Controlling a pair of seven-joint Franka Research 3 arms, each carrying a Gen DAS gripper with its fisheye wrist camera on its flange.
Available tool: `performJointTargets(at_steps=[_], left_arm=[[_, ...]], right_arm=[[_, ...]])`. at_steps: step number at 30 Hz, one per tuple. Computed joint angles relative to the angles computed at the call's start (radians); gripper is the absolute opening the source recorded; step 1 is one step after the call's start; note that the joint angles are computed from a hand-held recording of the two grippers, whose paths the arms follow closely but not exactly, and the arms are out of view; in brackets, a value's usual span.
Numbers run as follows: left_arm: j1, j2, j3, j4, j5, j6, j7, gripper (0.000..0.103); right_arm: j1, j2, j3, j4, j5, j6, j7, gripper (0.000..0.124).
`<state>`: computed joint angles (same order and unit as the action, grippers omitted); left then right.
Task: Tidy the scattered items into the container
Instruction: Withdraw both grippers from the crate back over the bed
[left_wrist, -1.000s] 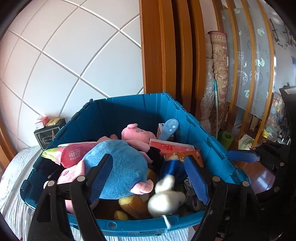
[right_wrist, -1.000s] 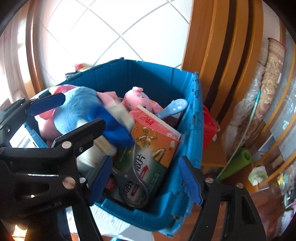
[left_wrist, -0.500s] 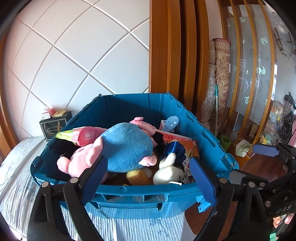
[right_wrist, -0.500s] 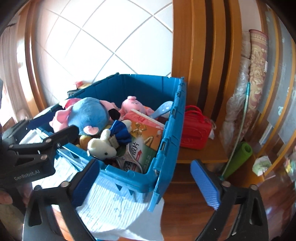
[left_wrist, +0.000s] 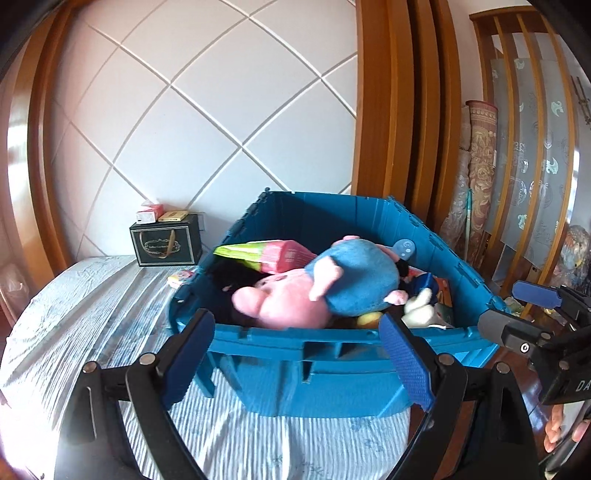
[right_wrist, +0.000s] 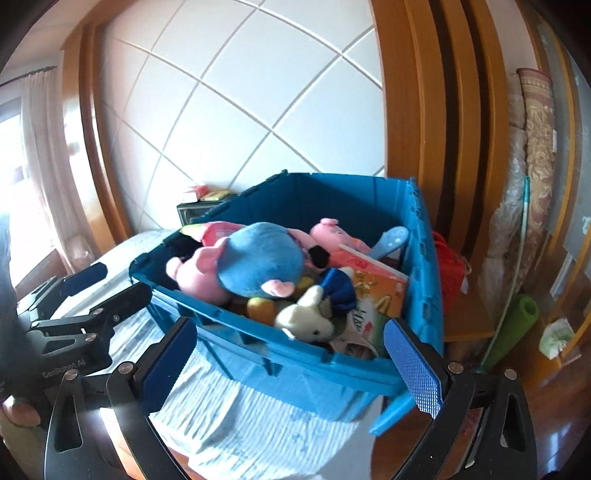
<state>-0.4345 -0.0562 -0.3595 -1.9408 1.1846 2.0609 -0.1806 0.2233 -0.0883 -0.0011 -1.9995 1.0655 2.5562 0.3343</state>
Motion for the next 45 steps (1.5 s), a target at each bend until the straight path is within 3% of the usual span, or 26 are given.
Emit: performJointTargets(at_steps=[5,13,19,23,26,28,31,37,41,45], left_arm=[[0.042,-0.269,0.022,-0.284,-0.069,0.081,0.032,0.091],[0.109,-0.622,0.116,-0.621,-0.187,0.228,0.155,0.091],[0.241,-0.750,0.172,-0.747,-0.174,0.338,0.159,0.091],[0.343,-0.726,0.188,-0.740,-0.172,0.367,0.209,0.091],[0.404,-0.685,0.204,-0.721,-0.173,0.406,0.276,0.091],[0.453,-0.666,0.196,-0.715,-0.169,0.422,0.285,0.091],[0.512,-0.628,0.230,-0.715,-0.178,0.508,0.314,0.091],[0.646,-0.531,0.274,-0.693,-0.153,0.695,0.394,0.091],[0.722,-0.430,0.332,-0.650,-0.140,0.858,0.515,0.091],[0.734,-0.311,0.431,-0.602,-0.219,0.998,0.714,0.091]], right_arm=[[0.095,-0.094,0.060,-0.102,0.111,0.158,-0.023,0.103],[0.284,-0.120,0.157,-0.147,0.066,0.383,0.170,0.103],[0.351,0.002,0.204,-0.052,-0.168,0.427,0.372,0.103],[0.377,0.142,0.226,0.093,-0.111,0.405,0.283,0.103],[0.369,0.256,0.254,0.213,-0.150,0.369,0.330,0.103],[0.371,0.333,0.261,0.298,-0.221,0.343,0.406,0.103],[0.414,0.439,0.223,0.424,-0.412,0.295,0.583,0.103],[0.479,0.601,0.173,0.631,-0.643,0.251,0.817,0.103],[0.551,0.725,0.091,0.799,-0.798,0.197,1.034,0.103],[0.631,0.891,-0.020,1.041,-0.941,0.084,1.297,0.103]])
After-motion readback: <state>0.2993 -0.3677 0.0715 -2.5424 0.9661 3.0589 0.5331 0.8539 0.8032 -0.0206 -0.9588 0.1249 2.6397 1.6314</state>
